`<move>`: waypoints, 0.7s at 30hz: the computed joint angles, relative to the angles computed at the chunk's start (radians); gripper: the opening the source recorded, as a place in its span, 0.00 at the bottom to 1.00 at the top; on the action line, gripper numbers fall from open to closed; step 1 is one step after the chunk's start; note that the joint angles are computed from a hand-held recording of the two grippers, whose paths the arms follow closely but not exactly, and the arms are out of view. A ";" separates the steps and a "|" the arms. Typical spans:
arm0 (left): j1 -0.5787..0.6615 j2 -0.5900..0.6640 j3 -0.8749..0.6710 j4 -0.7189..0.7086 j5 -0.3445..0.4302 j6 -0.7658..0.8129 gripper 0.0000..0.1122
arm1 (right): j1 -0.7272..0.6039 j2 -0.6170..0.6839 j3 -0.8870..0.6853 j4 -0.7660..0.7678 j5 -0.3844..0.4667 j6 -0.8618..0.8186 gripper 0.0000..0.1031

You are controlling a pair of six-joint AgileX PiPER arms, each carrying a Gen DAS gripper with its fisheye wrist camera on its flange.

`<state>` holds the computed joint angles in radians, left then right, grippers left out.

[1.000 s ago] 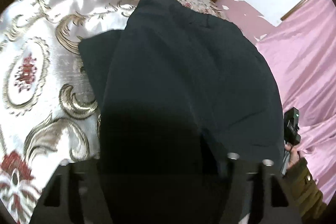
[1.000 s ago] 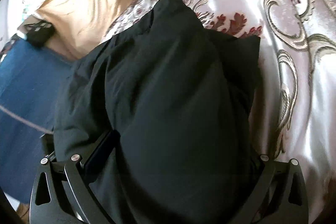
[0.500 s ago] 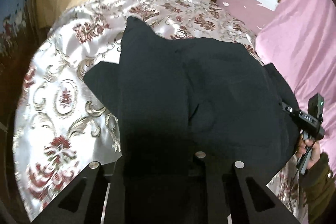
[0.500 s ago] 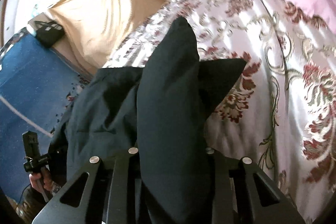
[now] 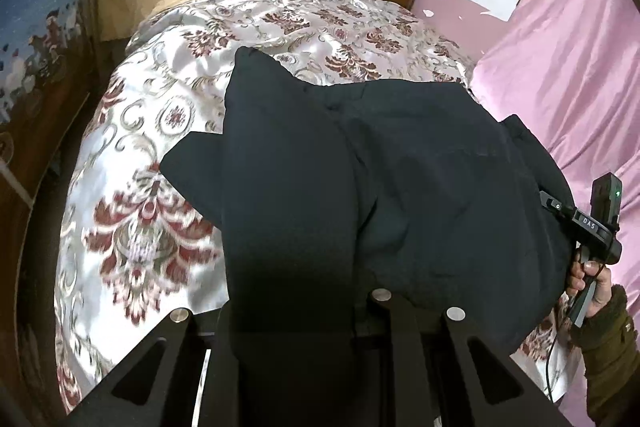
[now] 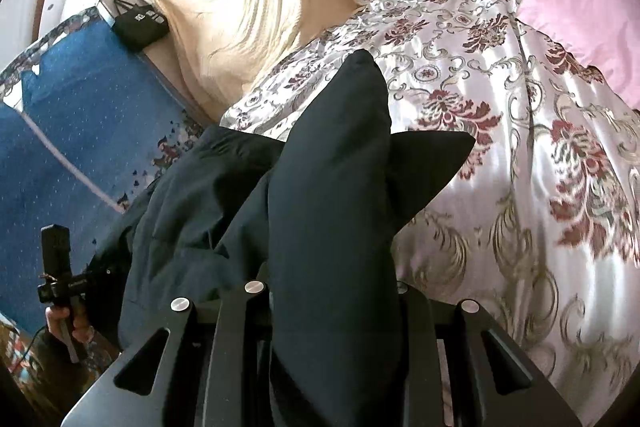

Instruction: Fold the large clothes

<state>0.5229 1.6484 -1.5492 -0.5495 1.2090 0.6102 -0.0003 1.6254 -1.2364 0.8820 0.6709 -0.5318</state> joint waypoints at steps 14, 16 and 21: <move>0.025 -0.052 0.292 -0.002 -0.199 0.060 0.28 | 0.056 -0.003 0.178 -0.164 -0.160 0.169 0.39; 0.016 -0.055 0.307 0.022 -0.219 0.011 0.35 | 0.070 0.002 0.192 -0.210 -0.185 0.240 0.46; -0.018 -0.080 0.349 0.097 -0.292 -0.109 0.65 | 0.143 0.005 0.189 -0.471 -0.241 0.509 0.72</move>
